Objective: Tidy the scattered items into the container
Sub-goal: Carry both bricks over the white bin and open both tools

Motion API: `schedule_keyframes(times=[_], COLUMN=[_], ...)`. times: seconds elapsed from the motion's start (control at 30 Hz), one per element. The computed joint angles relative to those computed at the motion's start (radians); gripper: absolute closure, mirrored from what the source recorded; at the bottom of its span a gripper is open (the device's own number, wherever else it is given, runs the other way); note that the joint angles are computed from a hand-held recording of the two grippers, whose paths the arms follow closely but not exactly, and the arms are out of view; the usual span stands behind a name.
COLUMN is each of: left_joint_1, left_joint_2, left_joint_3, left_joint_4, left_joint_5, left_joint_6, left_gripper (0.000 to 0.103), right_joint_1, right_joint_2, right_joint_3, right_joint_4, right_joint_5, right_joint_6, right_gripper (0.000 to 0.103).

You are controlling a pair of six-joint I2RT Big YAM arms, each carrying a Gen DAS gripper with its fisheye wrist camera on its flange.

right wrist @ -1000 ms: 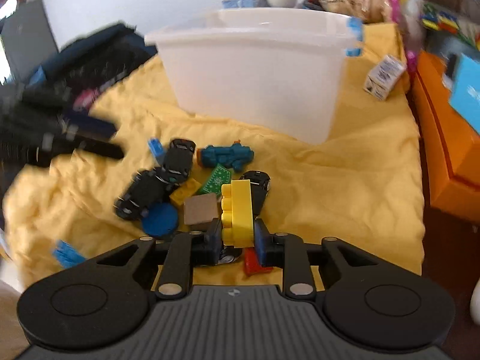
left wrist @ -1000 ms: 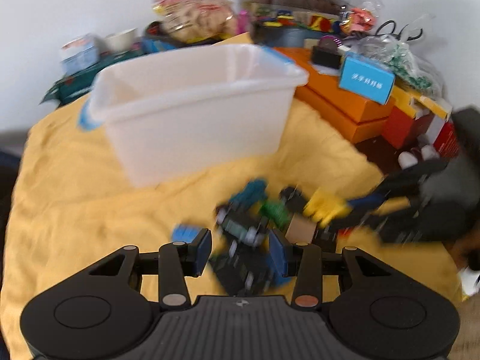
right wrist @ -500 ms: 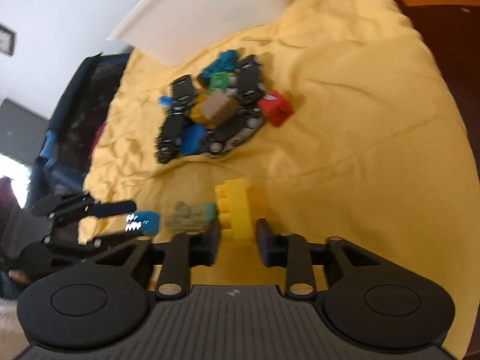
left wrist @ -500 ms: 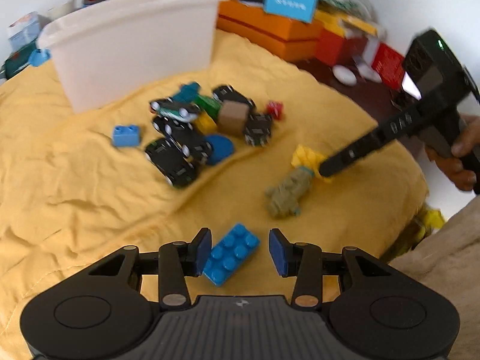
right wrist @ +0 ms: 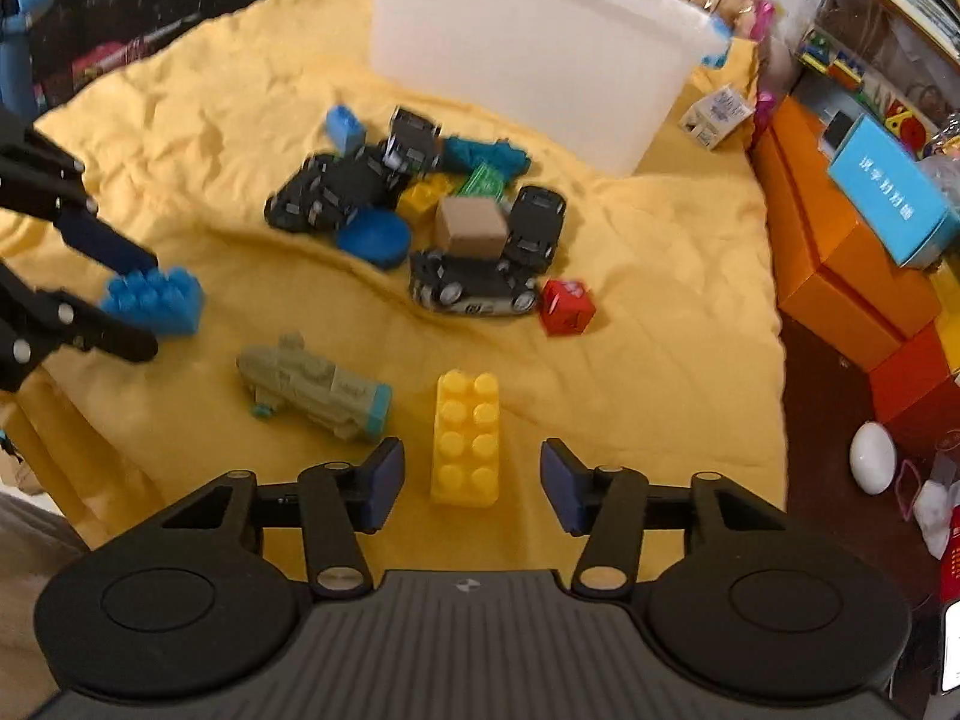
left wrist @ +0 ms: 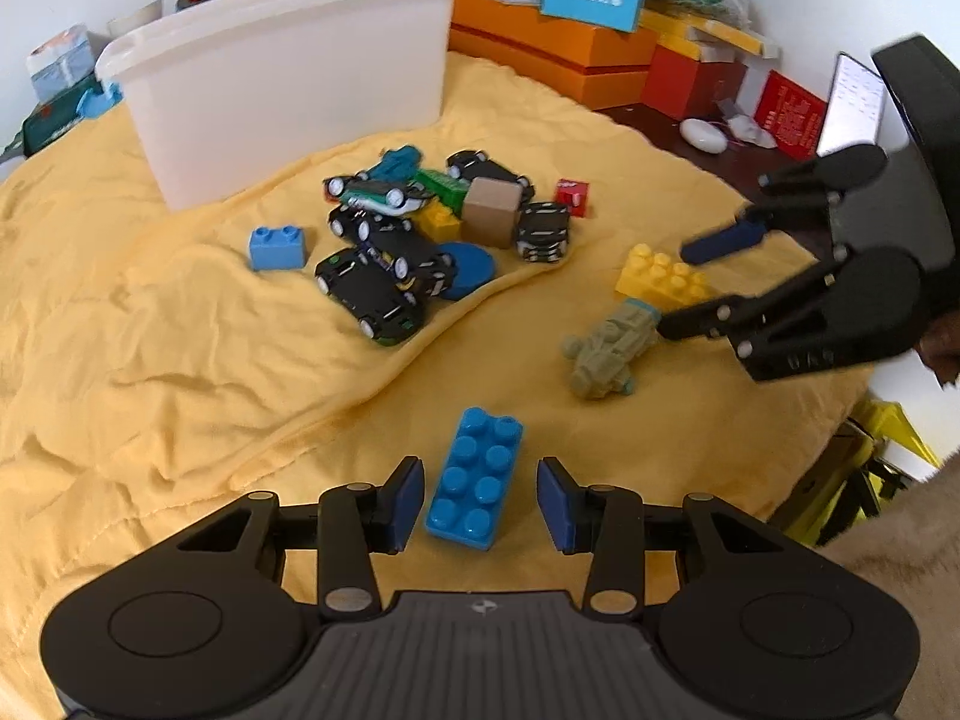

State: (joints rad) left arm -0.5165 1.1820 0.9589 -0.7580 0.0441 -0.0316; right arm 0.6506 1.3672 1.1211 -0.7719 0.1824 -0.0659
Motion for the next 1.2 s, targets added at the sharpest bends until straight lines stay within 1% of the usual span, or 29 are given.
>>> schedule_keyframes(times=[0.03,0.07,0.1,0.13,0.2,0.27,0.33,0.4,0.47,0.53,0.63,0.73,0.8,0.87,0.93,1.0,1.03,1.07,1.1,1.13,1.2], left_joint_1=[-0.003,-0.007,-0.01,-0.008,-0.001,-0.008,-0.002,0.013,0.025,0.041,0.069,0.092,0.107,0.124,0.141,0.15,0.151,0.148,0.145,0.143,0.143], left_joint_2=[0.007,0.015,0.014,0.01,0.001,-0.004,-0.011,-0.011,0.003,0.033,0.104,0.186,0.254,0.325,0.393,0.443,0.459,0.474,0.489,0.491,0.476], left_joint_3=[0.0,0.001,-0.001,-0.001,0.005,0.023,0.048,0.082,0.131,0.195,0.31,0.431,0.517,0.6,0.672,0.717,0.727,0.739,0.749,0.743,0.721], left_joint_4=[-0.001,-0.003,0.004,0.008,0.011,0.006,0.017,0.032,0.047,0.066,0.092,0.122,0.119,0.092,0.059,0.029,0.018,0.004,-0.008,-0.009,-0.007], left_joint_5=[-0.013,-0.026,-0.035,-0.026,0.0,-0.027,-0.038,-0.044,-0.07,-0.102,-0.156,-0.2,-0.229,-0.245,-0.252,-0.256,-0.272,-0.295,-0.314,-0.323,-0.31], left_joint_6=[-0.007,-0.017,-0.026,-0.03,-0.034,-0.026,-0.024,-0.021,-0.011,0.01,0.029,0.043,0.041,0.024,0.015,0.007,-0.001,-0.007,-0.013,-0.023,-0.048], left_gripper=[0.065,0.072,0.075,0.075,0.075,0.075,0.075,0.075,0.075,0.075,0.075,0.075,0.075,0.075,0.075,0.074,0.073,0.066,0.062,0.061,0.06], right_joint_1=[-0.004,-0.007,-0.009,-0.008,0.003,0.003,0.0,-0.007,-0.018,-0.033,-0.055,-0.075,-0.087,-0.102,-0.116,-0.124,-0.126,-0.129,-0.131,-0.132,-0.129], right_joint_2=[-0.002,-0.004,-0.004,-0.002,0.0,-0.01,-0.019,-0.026,-0.022,-0.005,0.048,0.132,0.201,0.27,0.343,0.397,0.422,0.445,0.461,0.47,0.467], right_joint_3=[-0.007,-0.009,-0.005,0.0,0.01,0.018,0.033,0.054,0.085,0.13,0.22,0.337,0.421,0.51,0.606,0.677,0.711,0.745,0.765,0.775,0.767], right_joint_4=[0.012,0.015,0.009,0.002,-0.016,-0.028,-0.028,-0.013,0.01,0.047,0.12,0.174,0.186,0.171,0.135,0.099,0.071,0.04,0.015,-0.002,-0.002], right_joint_5=[-0.012,-0.022,-0.033,-0.036,-0.022,-0.024,-0.022,-0.022,-0.029,-0.038,-0.043,-0.062,-0.072,-0.086,-0.087,-0.078,-0.076,-0.077,-0.079,-0.076,-0.07], right_joint_6=[0.007,0.014,0.02,0.024,0.024,0.022,0.016,-0.005,-0.033,-0.066,-0.121,-0.156,-0.158,-0.145,-0.125,-0.11,-0.103,-0.098,-0.095,-0.094,-0.095], right_gripper=[0.058,0.062,0.073,0.076,0.076,0.076,0.076,0.076,0.076,0.076,0.076,0.076,0.076,0.076,0.076,0.075,0.075,0.072,0.066,0.065,0.059])
